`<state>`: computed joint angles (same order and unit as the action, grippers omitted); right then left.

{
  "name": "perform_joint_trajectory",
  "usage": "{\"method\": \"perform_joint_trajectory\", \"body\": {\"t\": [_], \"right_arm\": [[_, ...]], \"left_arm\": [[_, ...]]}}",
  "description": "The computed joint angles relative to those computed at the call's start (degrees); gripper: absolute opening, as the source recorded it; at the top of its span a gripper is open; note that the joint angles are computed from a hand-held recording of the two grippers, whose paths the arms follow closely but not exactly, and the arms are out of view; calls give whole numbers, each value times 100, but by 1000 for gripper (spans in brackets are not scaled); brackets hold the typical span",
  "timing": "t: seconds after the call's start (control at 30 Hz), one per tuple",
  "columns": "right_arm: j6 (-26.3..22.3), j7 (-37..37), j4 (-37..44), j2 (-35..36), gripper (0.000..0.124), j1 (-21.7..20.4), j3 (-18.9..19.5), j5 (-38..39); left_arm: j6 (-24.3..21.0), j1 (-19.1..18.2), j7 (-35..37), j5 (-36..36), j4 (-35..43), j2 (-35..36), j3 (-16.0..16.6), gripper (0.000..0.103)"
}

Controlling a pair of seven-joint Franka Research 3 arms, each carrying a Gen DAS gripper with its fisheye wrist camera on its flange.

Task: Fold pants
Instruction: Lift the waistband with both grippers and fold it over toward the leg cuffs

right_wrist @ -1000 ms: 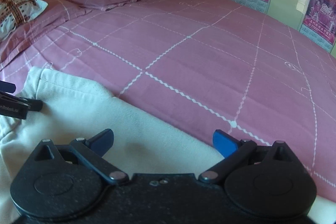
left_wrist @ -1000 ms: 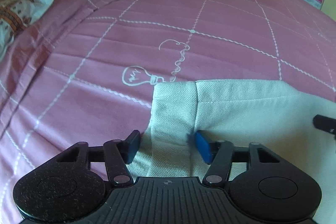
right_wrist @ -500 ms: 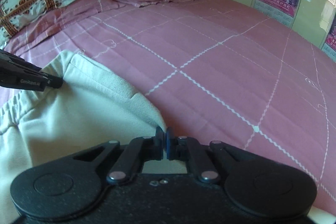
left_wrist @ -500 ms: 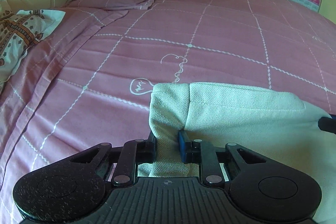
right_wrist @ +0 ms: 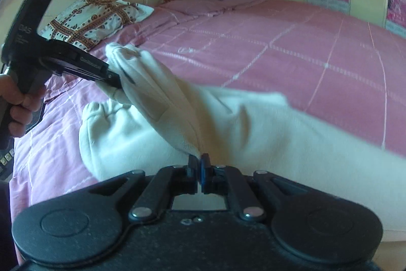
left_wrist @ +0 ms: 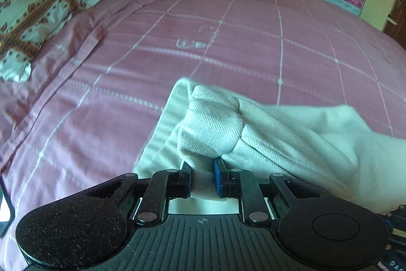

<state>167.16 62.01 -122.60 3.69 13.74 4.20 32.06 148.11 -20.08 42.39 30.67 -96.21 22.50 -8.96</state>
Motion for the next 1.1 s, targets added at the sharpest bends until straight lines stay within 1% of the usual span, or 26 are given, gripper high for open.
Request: {"method": "perform_joint_trajectory", "body": {"t": [0.03, 0.07, 0.1, 0.13, 0.17, 0.2, 0.23, 0.27, 0.3, 0.33, 0.4, 0.47, 0.53, 0.57, 0.63, 0.7, 0.73, 0.77, 0.83, 0.87, 0.93, 0.97, 1.0, 1.03, 1.07, 1.1], "right_arm": [[1, 359, -127, 15, 5, 66, -30, -293], [-98, 862, -190, 60, 9, 140, -105, -826], [43, 1290, -316, 62, 9, 211, -157, -1248], [200, 1484, -406, 32, 10, 230, -155, -1377], [94, 1791, -406, -36, 17, 243, -176, -1518], [-15, 1832, -386, -114, 27, 201, -136, -1308], [-4, 1641, -428, -225, 30, 154, -80, -879], [138, 1359, -587, -405, 40, 141, -38, -294], [213, 1356, -715, -543, 49, 144, -49, -59], [234, 1503, -822, -646, 50, 122, -79, -33], [221, 1883, -1022, -778, 50, 43, -144, -49], [196, 2266, -1145, -814, 50, -26, -213, 44], [159, 2371, -1199, -838, 50, -20, -323, 565], [162, 2257, -1219, -849, 49, 16, -383, 973], [111, 2285, -1201, -831, 49, -7, -448, 1449], [172, 2372, -1181, -782, 48, -53, -450, 1683], [255, 2680, -1162, -750, 47, -107, -421, 1601], [379, 2815, -1167, -707, 44, -130, -412, 1649], [485, 3455, -1122, -585, 38, -239, -372, 1193], [538, 3635, -1089, -507, 34, -259, -363, 1131], [685, 3855, -1025, -357, 27, -266, -334, 1149], [767, 4255, -1029, -302, 12, -280, -334, 800], [789, 4642, -1018, -264, 8, -279, -358, 461], [858, 4658, -1019, -268, 6, -296, -312, 524], [1011, 4311, -1028, -334, 5, -269, -238, 930], [1193, 4041, -1078, -446, 5, -216, -195, 1094]], "left_arm": [[38, 58, -10, -150, -186, -93, -57, 18], [114, 85, -147, -257, -412, -225, -76, 18], [165, 123, -272, -389, -580, -349, -102, 20], [233, 202, -310, -604, -732, -474, -170, 23], [331, 279, -327, -800, -884, -611, -227, 38], [486, 340, -360, -954, -1061, -763, -266, 62], [643, 326, -556, -938, -1246, -929, -236, 74], [872, 291, -855, -798, -1415, -1074, -164, 91], [1102, 274, -1121, -658, -1559, -1188, -113, 95], [1241, 310, -1191, -683, -1632, -1250, -138, 95], [1342, 504, -779, -1289, -1620, -1210, -371, 95], [1278, 577, -564, -1761, -1511, -1062, -501, 95], [1422, 683, -403, -2312, -1477, -887, -649, 95], [1492, 732, -356, -2609, -1420, -755, -733, 95], [1603, 782, -327, -2998, -1286, -517, -834, 82], [1533, 902, -120, -3345, -1068, -262, -1002, 48], [1513, 862, -149, -3372, -995, -184, -973, 41], [1494, 781, -226, -3310, -937, -130, -890, 35], [1476, 590, -438, -3057, -862, -60, -677, 27], [1498, 570, -481, -3006, -832, -22, -651, 17], [1518, 517, -624, -2894, -783, 18, -573, 13], [1501, 462, -696, -2767, -724, 23, -500, 10], [1488, 444, -696, -2637, -659, -7, -453, 10], [1563, 399, -702, -2453, -603, -60, -378, 10], [1728, 378, -627, -2240, -569, -136, -320, 10], [1884, 385, -526, -2066, -540, -223, -289, 10]]}}
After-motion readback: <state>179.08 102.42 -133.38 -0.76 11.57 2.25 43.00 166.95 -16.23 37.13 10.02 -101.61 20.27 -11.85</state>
